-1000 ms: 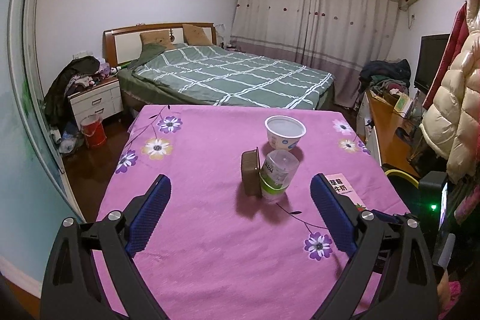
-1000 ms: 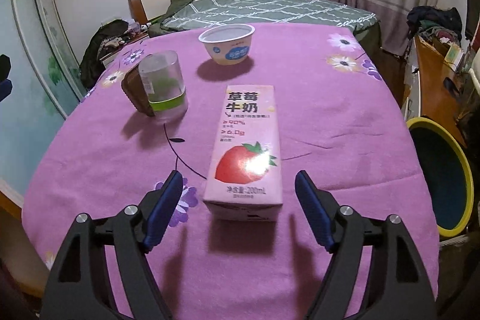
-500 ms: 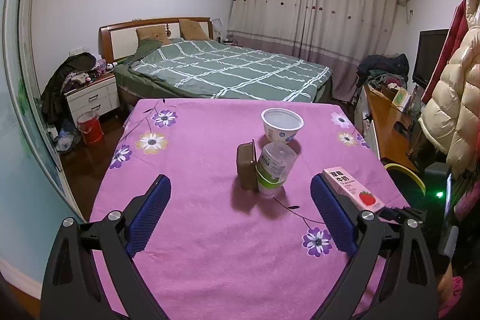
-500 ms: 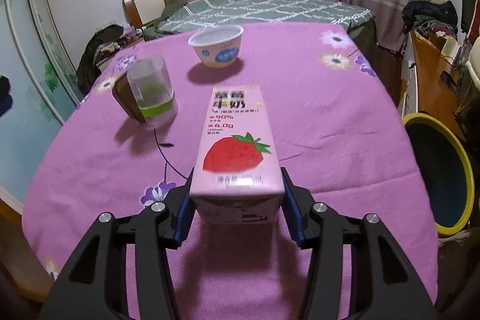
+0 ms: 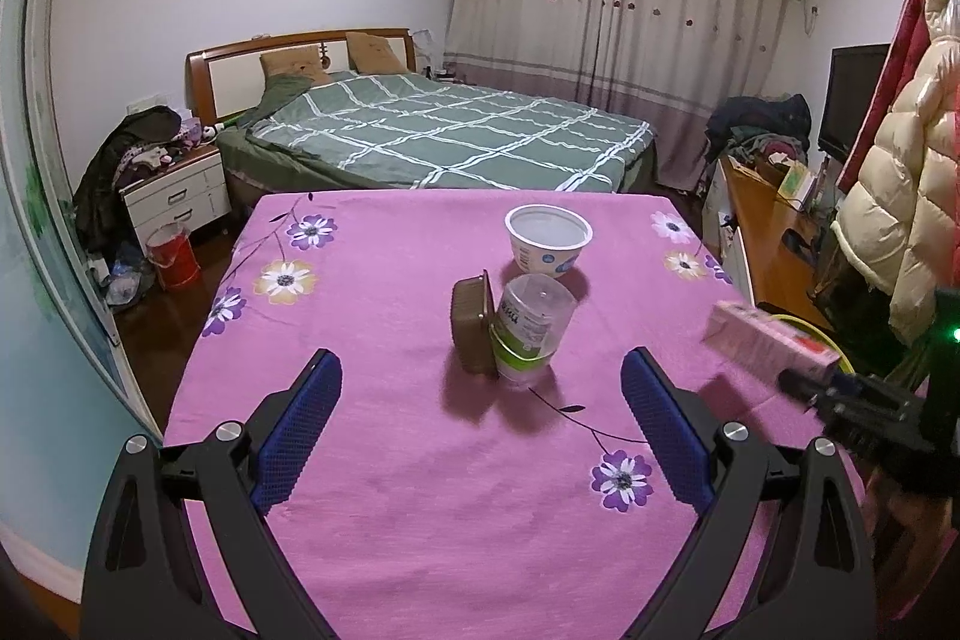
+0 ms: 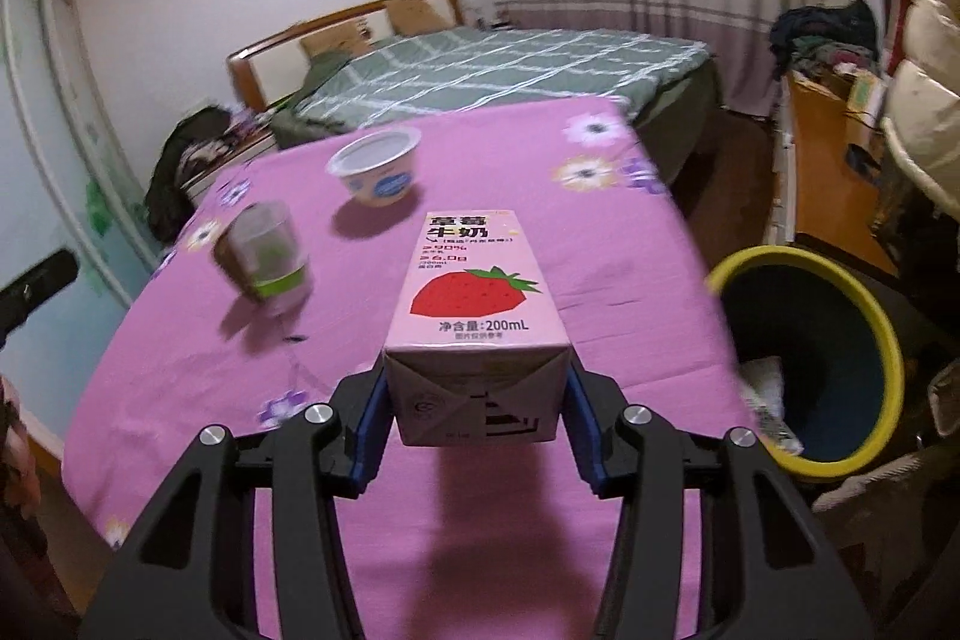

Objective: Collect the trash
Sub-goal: 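Carry the milk carton over the bin and open the right gripper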

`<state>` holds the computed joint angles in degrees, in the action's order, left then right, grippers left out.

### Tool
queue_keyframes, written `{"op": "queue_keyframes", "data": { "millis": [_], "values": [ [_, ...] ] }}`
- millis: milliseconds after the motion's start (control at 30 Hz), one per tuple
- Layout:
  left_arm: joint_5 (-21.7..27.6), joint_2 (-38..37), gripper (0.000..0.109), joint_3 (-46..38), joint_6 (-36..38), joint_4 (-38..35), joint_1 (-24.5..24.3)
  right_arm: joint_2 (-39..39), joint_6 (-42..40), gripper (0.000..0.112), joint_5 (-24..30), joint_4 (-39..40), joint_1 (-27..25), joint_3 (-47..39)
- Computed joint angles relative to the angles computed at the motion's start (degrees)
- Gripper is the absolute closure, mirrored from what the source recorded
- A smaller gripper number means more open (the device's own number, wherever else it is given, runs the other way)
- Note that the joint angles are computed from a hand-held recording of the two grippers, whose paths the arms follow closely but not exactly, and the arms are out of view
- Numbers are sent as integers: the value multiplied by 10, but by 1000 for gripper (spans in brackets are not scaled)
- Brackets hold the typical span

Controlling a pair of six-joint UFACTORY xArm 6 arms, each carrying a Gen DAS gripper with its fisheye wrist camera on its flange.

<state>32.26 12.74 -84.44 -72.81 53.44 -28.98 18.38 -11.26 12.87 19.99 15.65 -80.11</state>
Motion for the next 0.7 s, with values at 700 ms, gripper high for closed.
{"op": "queue_keyframes", "data": {
  "millis": [700],
  "values": [
    [13, 45, 16, -52, 55, -34, -5, 59, 381, 51, 45, -367, -144, -64]
  ]
}}
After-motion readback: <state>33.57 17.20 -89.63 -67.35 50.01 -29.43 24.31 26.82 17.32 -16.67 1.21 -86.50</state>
